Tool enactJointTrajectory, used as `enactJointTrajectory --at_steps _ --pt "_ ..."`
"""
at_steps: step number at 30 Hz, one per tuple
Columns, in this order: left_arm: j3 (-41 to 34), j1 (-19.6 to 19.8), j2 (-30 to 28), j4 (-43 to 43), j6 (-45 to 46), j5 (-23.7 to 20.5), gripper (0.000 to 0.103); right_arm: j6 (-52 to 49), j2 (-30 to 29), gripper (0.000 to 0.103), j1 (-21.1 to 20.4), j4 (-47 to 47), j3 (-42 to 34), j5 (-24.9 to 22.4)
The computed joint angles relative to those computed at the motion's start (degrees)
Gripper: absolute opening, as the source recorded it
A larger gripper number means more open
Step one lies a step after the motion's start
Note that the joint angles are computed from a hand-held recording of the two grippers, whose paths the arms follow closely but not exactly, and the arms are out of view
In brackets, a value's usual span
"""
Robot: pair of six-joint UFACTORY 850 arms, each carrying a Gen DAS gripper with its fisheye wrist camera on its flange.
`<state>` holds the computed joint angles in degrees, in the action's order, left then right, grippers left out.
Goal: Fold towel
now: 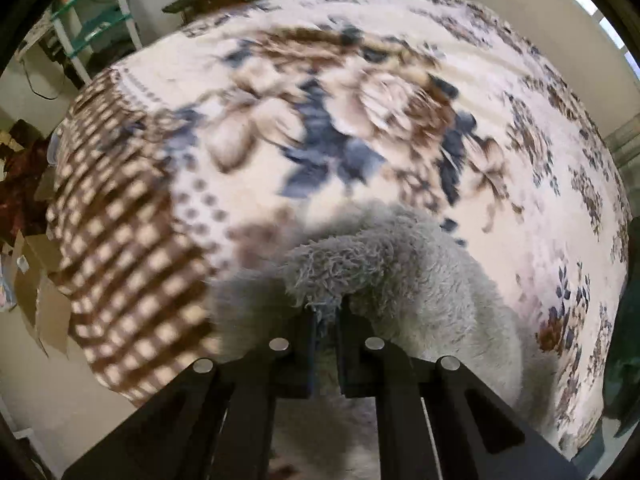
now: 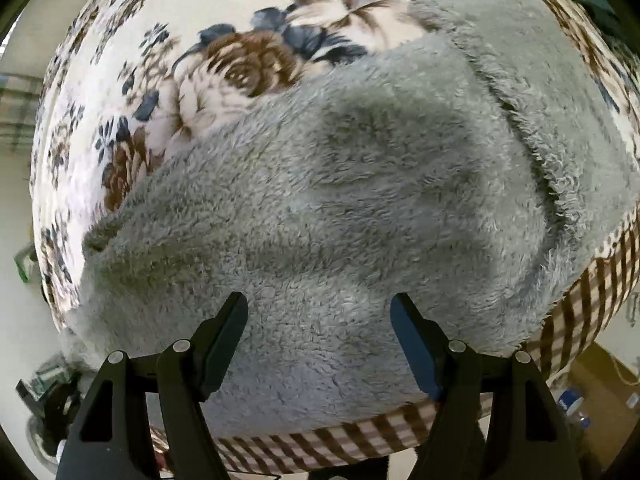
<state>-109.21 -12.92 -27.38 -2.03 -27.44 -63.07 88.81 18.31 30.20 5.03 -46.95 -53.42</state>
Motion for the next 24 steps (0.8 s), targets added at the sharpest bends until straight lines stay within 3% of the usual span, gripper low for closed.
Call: enactJointTrajectory --at_steps 5,12,13,15,16,17,20,22,24 --pt "8.91 4.24 3.09 -2.06 -2.41 1.0 0.007 -1.14 -1.81 0.076 0.18 1.42 -0.83 -1.25" --pt "11.55 4.6 5.45 -5.51 -0.23 1.9 0.011 -2.65 -1.58 0.076 -0.54 1.7 -1.56 -2.32" --pt "11.0 4.45 5.7 -5.24 -0.29 1.6 0.017 -2.48 -0.84 0.076 -0.5 1.2 -1.34 -2.31" --pt "9.21 3.49 6.19 -2.62 -0.82 0.71 0.048 -1.64 1.34 0.076 -0.53 -0.48 -0.73 -3.32" --pt "8.2 2.89 6.19 -0.9 -1.17 0.03 0.077 -1.01 2.49 0.076 -0.47 -1.61 -0.46 -4.22" --pt "7.47 2.1 6.47 1.07 -0.83 0.06 0.089 -0.38 3.82 0.079 -0.52 -2.97 -0.18 -5.47" --pt "6.79 -1.98 7.46 12.81 -2.32 1.24 0.089 0.75 8.09 0.081 -2.03 -8.22 0.94 -11.21" --pt "6.25 -4.63 7.28 18.83 -4.09 0.02 0.089 -2.18 9.97 0.081 -6.27 -10.28 1.95 -13.19" --pt "6.35 -6.74 7.33 19.56 -4.65 0.21 0.089 -6.48 10.02 0.081 -11.34 -11.59 2.73 -12.71"
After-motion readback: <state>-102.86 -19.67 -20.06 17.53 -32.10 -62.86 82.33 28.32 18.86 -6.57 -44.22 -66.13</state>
